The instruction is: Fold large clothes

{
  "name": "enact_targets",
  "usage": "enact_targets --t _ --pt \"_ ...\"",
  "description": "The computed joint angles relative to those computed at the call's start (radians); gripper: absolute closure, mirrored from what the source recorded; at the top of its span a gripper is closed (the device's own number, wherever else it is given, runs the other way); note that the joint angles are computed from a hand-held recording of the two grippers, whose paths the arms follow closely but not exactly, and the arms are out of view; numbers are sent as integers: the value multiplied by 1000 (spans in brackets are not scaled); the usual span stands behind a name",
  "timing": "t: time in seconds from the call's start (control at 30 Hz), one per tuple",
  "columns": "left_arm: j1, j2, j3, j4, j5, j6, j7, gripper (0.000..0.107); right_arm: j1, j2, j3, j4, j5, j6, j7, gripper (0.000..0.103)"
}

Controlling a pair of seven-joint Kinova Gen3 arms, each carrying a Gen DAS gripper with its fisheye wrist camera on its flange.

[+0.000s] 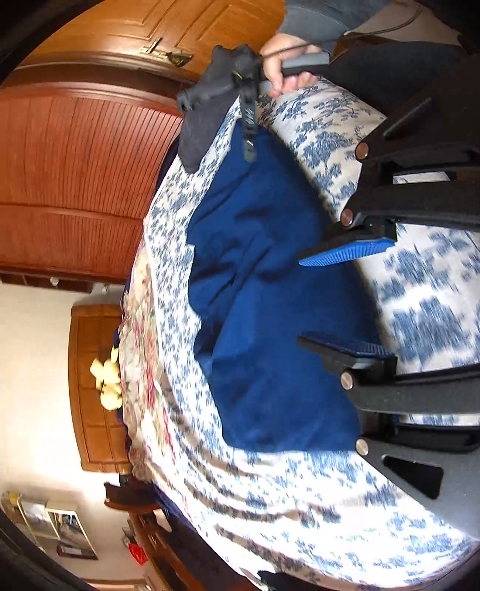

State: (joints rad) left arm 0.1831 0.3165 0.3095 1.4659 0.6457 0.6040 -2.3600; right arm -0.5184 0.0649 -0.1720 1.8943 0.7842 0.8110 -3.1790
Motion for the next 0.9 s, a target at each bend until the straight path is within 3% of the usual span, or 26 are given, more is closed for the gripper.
enact_targets --t 0.1,0.2,0.3,0.43,0.53,0.6,0.67,0.77,0.9 --pt "-45 -15 1 23 44 2 -34 72 46 -47 -88 -34 87 6 -58 86" --pt "-83 -30 -7 48 90 1 -67 72 59 -6 -159 -168 124 63 25 86" --pt "-103 -43 -20 70 121 0 -90 72 -62 65 -83 -307 124 83 147 86" --pt "-127 -70 -36 108 167 -9 -135 72 -162 185 -15 -493 103 28 308 87" --pt "-135 -74 -54 119 183 -9 -148 72 -199 284 19 -632 23 -15 421 87" --pt "-136 -69 -67 115 179 -4 -140 72 -179 356 -11 -724 -44 -13 502 86" --pt "-136 -66 -74 114 170 -3 -129 72 -150 421 -57 -817 -87 41 583 80" --pt "-137 -66 -76 118 162 -8 -118 72 -144 467 -74 -910 -169 109 694 61" --pt "-141 -75 -65 126 182 -16 -142 72 -194 408 10 -830 -173 70 678 54"
